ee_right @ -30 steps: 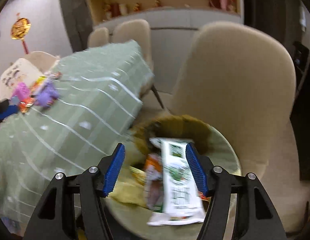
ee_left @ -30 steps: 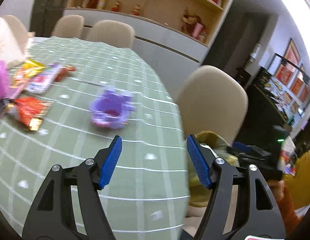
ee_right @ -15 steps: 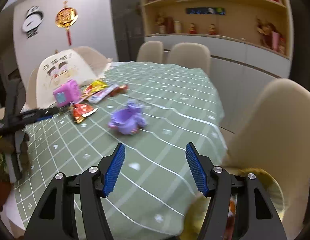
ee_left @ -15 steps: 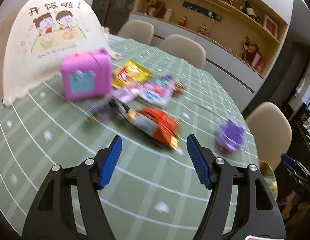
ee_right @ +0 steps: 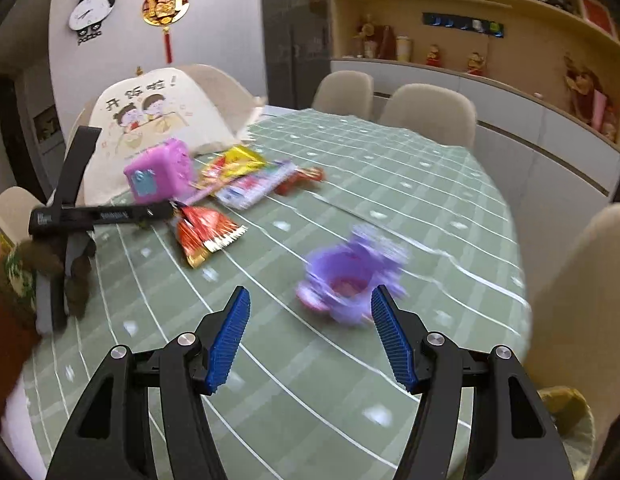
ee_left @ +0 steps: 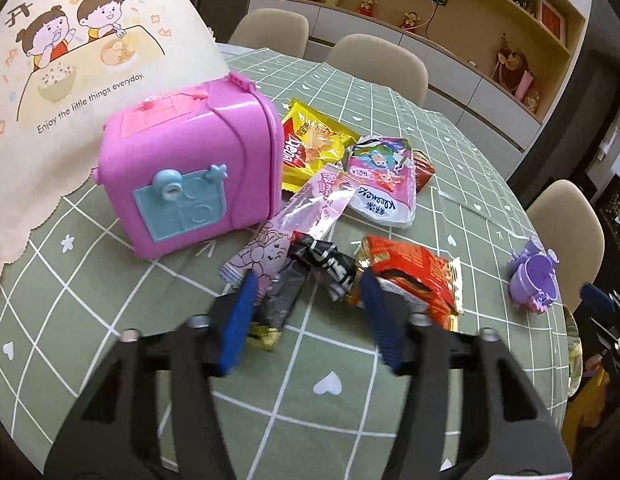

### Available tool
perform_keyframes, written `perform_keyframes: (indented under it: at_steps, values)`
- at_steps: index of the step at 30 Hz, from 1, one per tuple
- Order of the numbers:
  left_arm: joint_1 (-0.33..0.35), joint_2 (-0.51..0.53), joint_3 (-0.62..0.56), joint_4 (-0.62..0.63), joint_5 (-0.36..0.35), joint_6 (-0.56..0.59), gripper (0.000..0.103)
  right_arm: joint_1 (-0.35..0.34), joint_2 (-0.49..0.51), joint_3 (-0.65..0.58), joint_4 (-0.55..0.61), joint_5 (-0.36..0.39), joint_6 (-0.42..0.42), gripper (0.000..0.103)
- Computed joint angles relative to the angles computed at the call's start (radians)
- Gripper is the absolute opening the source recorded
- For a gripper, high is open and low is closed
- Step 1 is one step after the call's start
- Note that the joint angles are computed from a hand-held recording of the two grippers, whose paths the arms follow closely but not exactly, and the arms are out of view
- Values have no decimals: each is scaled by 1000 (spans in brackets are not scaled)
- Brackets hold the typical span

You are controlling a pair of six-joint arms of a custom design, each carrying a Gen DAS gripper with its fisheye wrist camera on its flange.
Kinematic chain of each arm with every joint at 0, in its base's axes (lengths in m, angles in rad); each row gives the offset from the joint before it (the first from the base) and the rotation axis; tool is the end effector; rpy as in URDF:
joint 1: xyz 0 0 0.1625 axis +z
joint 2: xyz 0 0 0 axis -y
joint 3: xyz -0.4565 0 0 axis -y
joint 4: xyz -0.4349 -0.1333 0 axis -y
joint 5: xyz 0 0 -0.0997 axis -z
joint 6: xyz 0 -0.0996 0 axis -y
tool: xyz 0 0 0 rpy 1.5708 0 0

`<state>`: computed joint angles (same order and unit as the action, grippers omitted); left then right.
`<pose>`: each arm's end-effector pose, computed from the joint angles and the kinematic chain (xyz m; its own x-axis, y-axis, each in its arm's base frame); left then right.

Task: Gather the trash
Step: 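Move both open tools back over the table, then grasp the red snack bag with the right tool, then grasp the black-and-silver wrapper strip with the left tool while the right tool holds the red bag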

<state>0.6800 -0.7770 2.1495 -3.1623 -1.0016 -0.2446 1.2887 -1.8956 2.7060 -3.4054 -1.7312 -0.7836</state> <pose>-0.2920 -0.4766 -0.0040 -0.7860 0.4154 -0.4578 0.5861 0.7363 -0.3382 0.0321 -0.3111 0.3141 -0.7469 -0.0649 0.6618 -0.5399 0.6401 -0.5466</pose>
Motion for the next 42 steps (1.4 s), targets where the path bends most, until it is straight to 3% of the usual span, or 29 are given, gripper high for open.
perform_keyframes:
  at_steps: [3,7,10,14,16,19,21,23,30,35,38,42]
  values:
    - [-1,-36,27,-10,-3,4,46,72,118,-66,74,12,19,60]
    - [29,-93,64,-88,-47,-5,60,156,297,-154,75,-72,30,60]
    - [49,-111,65,-81,-51,-32,60,195,399,-216,91,-128,-3,60]
    - [63,-128,72,-87,-34,-58,60,232,512,-278,28,-203,-84,60]
    - [67,-136,78,-104,-31,-68,60,234,535,-310,69,-218,-76,60]
    - [71,-141,81,-119,-38,-69,61,219,511,-315,141,-196,-21,55]
    - [70,-138,78,-113,-46,-64,61,199,452,-281,182,-163,11,39]
    - [66,-130,71,-88,-52,-53,61,180,387,-229,192,-154,14,33]
    - [24,-78,51,-49,-67,71,61,81,181,-41,80,-143,-31,32]
    - [-18,-21,0,-4,-12,99,61,-20,35,36,83,-61,-13,32]
    - [-37,21,-42,49,81,63,61,-57,-11,58,94,-19,-13,32]
    - [-30,48,-71,105,86,15,61,-80,-53,70,127,13,-20,35]
